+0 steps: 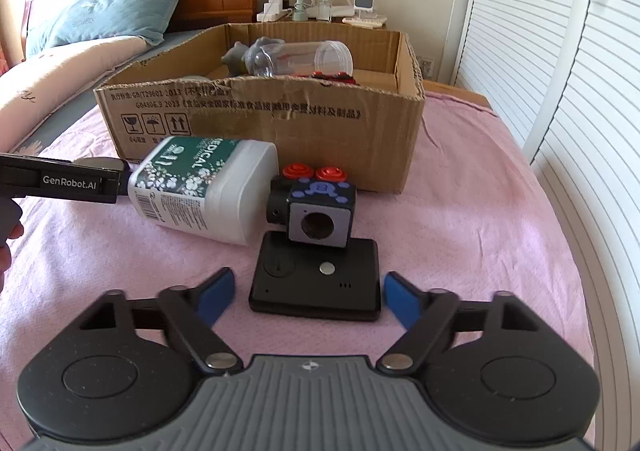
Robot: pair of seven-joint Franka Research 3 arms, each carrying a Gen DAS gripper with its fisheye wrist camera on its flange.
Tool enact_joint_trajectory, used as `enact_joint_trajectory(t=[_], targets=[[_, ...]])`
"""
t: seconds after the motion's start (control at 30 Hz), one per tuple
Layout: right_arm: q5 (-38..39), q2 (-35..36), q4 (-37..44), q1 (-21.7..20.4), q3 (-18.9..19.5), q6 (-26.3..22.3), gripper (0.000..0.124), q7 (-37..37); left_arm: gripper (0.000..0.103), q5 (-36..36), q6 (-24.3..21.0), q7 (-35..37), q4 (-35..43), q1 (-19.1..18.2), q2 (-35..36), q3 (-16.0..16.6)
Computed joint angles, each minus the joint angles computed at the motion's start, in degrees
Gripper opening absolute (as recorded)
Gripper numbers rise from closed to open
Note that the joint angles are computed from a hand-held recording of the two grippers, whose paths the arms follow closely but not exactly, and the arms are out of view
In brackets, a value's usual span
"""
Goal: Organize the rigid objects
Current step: 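Grasp the black oval case with the left gripper while the right grasps the black base, then carry the black oval case and black base into the box and release both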
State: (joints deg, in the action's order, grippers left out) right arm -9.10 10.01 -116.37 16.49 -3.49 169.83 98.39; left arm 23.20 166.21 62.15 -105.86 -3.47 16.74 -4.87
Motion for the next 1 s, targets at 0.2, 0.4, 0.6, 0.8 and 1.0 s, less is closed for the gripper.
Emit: enact_joint_trajectory(t=[0.2, 0.4, 0.6, 0.8, 1.0], targets=[[2.24, -1.29, -1.01, -1.08, 1.09, -1.20, 0.075, -2.65, 0.089, -5.09, 0.73, 7.45, -1.45, 2.90, -0.83, -3.17], [5.01, -5.08, -4.45, -2.78, 2.63, -3.52, 0.075, -6.52, 0.089, -14.29, 2.23, 19.11, -6.97, 6.52, -4.62, -7.29], [0.58, -5.28, -4.80, -2.83, 2.50, -3.51, 0.077, -0.52, 0.091, -14.34, 4.06, 18.22, -10.25, 3.80, -6.82, -4.41], [-2.94, -3.58, -3.09, -2.13, 1.92, -3.12, 0.081, 3.92, 0.093, -12.21, 3.42, 15.31, -9.25, 2.60, -6.23, -3.28], [-2.57, -3.45, -2.55, -2.27, 2.01, -3.60, 0.074, 3.07, 0.089, -16.98, 3.12, 21.80, -8.66, 5.23, -5.76, -6.44]])
